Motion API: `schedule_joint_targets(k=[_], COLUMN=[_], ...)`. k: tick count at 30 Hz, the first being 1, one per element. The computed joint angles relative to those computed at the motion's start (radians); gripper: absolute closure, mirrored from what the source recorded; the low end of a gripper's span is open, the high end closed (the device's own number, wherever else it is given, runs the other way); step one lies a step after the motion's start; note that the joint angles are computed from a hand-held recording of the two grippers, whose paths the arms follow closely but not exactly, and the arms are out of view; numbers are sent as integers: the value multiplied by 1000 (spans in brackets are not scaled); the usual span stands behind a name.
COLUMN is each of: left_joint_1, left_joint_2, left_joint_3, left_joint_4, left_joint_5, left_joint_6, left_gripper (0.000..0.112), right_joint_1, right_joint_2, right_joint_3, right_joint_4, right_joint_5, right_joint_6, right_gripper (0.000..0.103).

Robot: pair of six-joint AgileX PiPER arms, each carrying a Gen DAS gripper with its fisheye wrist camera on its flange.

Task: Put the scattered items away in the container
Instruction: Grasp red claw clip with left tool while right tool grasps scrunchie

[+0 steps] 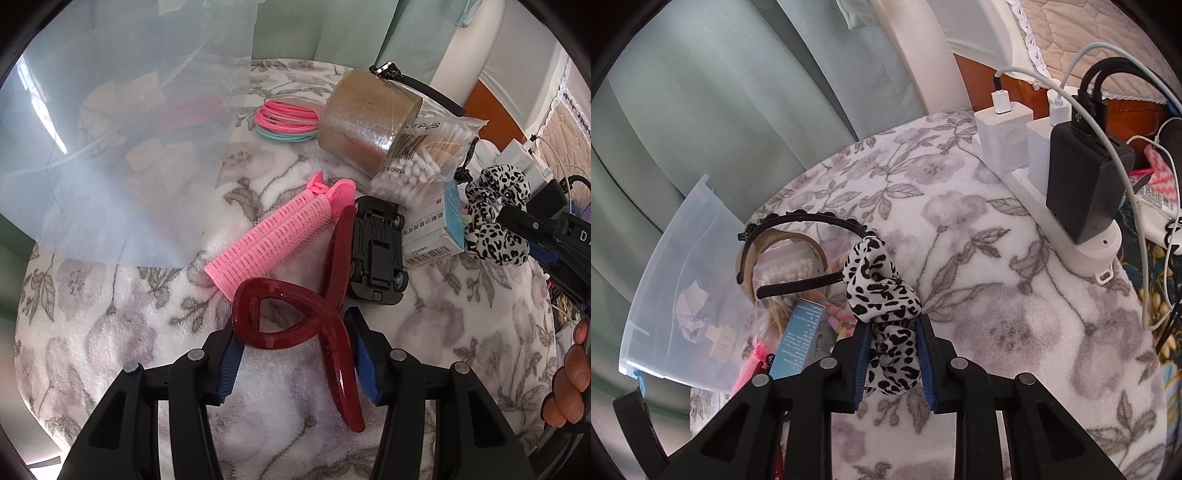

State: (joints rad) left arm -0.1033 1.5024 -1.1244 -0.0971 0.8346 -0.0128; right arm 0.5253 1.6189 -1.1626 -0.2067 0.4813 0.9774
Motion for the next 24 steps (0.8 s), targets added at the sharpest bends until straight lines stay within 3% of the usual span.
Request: schedule_joint_targets(k=[11,15,19,24], left_joint_1=[7,38,53,71], left_joint_2=[-77,-149,-198,-237], left_joint_3=[38,119,117,91], left_joint_4=[-23,-59,-75,-133], left_joint_5=[11,-11,10,14], left_joint_6=[15,67,90,157], left_gripper=[60,60,60,62], right_joint_1=[48,63,81,140], right_joint_2=[-153,-191,-213,-237], right_joint_3=[127,131,116,78], right_joint_4=[-88,-122,-130,-248], right_joint_5=[22,37,59,118], right_joint_6=[167,214,226,347], right_gripper=[77,77,77,77])
